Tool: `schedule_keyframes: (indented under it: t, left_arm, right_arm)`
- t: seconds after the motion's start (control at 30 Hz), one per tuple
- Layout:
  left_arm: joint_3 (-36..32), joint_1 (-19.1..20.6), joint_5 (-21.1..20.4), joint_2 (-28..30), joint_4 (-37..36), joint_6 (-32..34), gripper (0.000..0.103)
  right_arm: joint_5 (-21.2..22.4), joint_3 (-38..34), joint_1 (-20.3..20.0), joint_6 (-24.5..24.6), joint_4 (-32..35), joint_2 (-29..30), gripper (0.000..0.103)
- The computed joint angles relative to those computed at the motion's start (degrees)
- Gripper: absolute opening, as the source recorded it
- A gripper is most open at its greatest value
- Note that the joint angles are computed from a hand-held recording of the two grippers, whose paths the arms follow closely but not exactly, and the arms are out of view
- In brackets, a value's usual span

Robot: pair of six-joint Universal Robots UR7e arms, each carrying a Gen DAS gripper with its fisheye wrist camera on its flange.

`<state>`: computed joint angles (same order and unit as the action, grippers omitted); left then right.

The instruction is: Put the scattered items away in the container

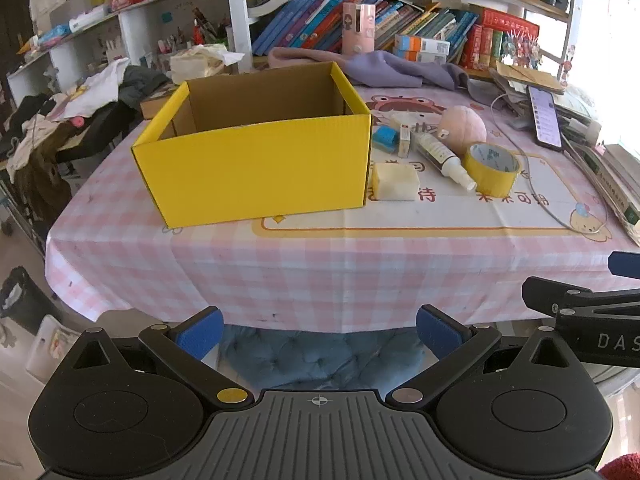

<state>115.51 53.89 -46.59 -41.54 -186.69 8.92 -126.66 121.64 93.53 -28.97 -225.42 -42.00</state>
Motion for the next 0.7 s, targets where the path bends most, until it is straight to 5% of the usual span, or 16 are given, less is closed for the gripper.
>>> schedule_keyframes:
  t: [0.7]
  left_arm:
    - [0.3, 0.4, -1.6, -0.4, -1.7, 2.3, 0.103]
  right_arm:
    - [-0.8, -0.7, 0.5, 0.1, -1.0, 0.4, 0.103]
